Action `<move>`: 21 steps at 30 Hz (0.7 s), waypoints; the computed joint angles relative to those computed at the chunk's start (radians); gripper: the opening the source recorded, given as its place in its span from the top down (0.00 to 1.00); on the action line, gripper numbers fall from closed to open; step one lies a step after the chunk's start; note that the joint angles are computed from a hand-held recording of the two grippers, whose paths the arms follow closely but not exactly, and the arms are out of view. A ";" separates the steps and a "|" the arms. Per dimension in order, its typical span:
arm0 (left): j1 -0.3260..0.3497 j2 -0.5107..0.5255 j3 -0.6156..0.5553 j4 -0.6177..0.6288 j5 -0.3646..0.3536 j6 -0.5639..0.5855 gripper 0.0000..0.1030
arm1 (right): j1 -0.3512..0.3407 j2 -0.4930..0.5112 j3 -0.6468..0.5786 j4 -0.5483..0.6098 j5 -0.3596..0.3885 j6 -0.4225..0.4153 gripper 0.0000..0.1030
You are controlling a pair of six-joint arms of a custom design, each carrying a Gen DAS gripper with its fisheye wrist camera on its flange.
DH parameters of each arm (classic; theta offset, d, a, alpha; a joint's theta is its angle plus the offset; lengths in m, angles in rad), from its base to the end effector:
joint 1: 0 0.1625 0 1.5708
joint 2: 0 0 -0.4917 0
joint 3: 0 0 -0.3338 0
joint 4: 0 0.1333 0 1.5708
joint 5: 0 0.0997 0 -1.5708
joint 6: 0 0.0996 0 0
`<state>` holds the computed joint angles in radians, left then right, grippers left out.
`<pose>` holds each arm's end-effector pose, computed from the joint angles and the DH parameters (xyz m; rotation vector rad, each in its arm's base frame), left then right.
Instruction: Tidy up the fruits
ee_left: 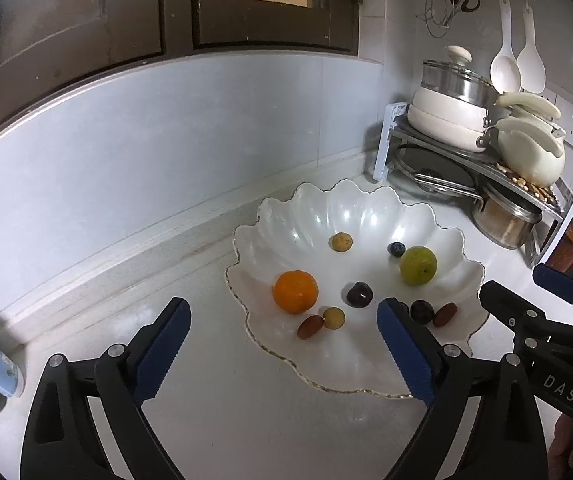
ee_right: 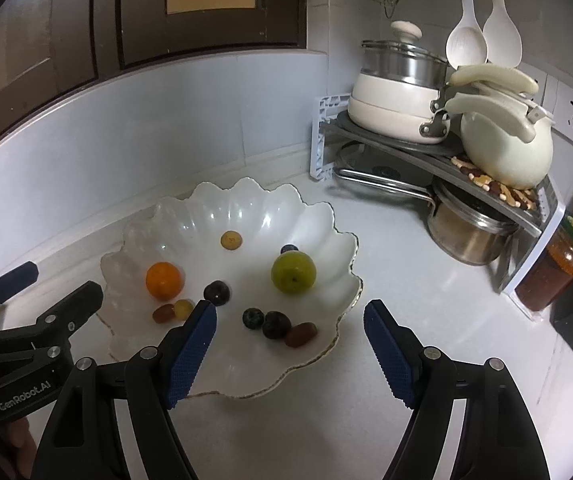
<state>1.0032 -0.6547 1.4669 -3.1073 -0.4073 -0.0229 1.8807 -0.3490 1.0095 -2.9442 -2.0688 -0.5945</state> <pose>-0.1978 -0.7283 0.2561 0.0572 2.0310 -1.0919 0.3434 -0.7913 0.1249 0.8581 -2.2952 0.8112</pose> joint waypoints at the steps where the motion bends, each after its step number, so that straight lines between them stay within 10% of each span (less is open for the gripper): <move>1: -0.003 -0.004 0.006 0.006 0.000 -0.011 0.06 | 0.001 -0.005 0.008 -0.006 0.001 -0.002 0.25; 21: -0.135 -0.063 0.180 0.065 0.147 -0.240 0.04 | 0.006 -0.171 0.278 -0.132 0.067 -0.019 0.25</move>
<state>0.8682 -0.7182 1.6474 -3.0420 -0.2599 -0.2628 1.8869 -0.5204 1.2879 -3.0759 -2.0015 -0.6138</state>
